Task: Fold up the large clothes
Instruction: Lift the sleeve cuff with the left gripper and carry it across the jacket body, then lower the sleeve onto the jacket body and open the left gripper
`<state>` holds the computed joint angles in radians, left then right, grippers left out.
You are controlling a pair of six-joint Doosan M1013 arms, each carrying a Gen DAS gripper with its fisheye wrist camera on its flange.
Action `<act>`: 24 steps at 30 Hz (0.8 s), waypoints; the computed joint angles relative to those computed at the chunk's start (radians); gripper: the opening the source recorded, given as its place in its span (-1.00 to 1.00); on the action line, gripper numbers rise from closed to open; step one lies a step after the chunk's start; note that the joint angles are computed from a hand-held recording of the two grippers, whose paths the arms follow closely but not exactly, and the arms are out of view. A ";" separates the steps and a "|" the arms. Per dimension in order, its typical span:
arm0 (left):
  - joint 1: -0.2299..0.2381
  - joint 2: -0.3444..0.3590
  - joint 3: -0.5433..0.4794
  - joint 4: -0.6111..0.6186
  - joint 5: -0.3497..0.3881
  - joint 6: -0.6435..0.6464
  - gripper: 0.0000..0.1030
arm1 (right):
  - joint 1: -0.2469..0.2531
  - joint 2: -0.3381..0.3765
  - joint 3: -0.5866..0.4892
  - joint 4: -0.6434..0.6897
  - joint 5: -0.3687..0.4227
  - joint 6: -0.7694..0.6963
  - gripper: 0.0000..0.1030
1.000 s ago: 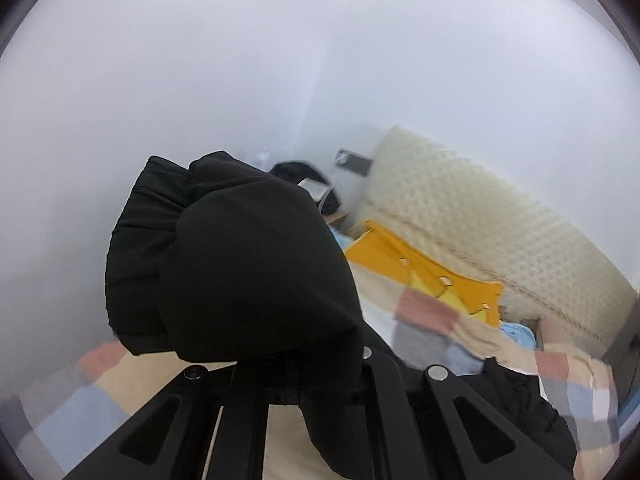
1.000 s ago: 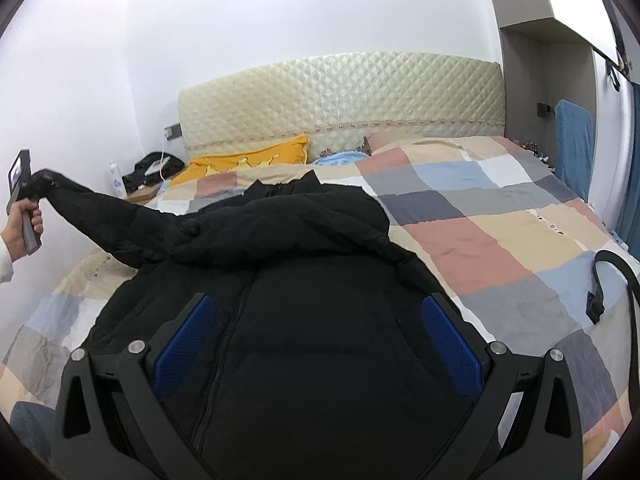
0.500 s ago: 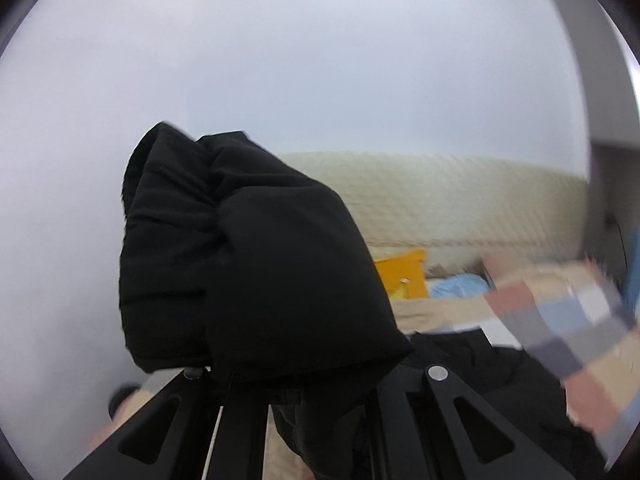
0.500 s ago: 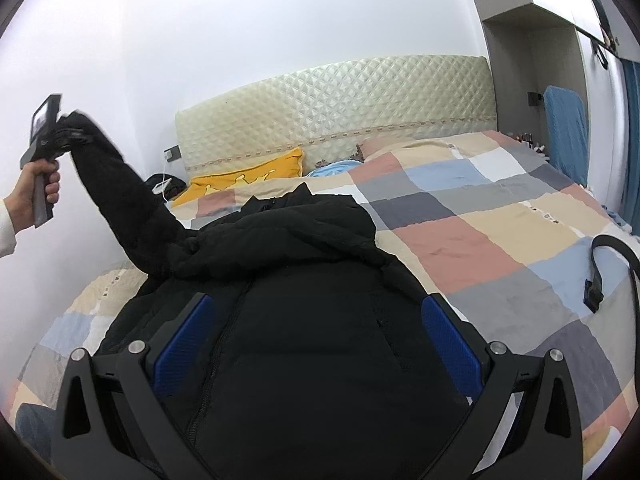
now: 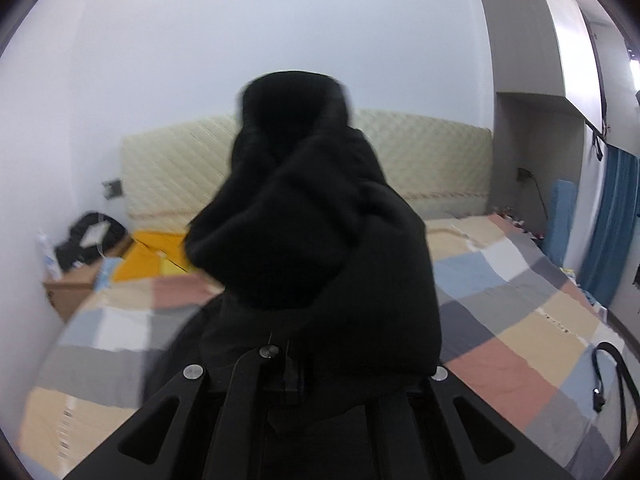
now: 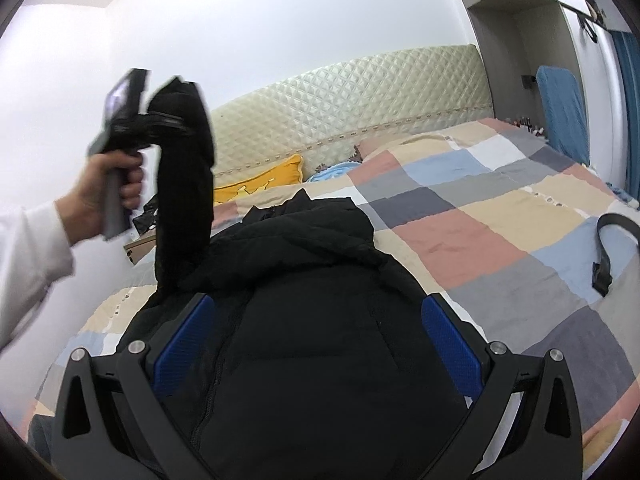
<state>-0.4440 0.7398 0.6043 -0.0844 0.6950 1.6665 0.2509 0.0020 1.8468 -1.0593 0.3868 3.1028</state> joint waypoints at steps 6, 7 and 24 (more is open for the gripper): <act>-0.065 0.074 -0.034 0.023 0.051 -0.026 -0.88 | -0.026 0.015 -0.004 0.005 -0.007 -0.004 0.99; -0.071 0.089 -0.037 0.020 0.059 -0.023 -0.88 | -0.032 0.015 -0.001 -0.007 -0.016 0.014 0.99; -0.113 0.176 0.033 0.198 0.048 -0.136 -0.88 | -0.078 0.028 0.013 -0.077 0.004 0.147 0.99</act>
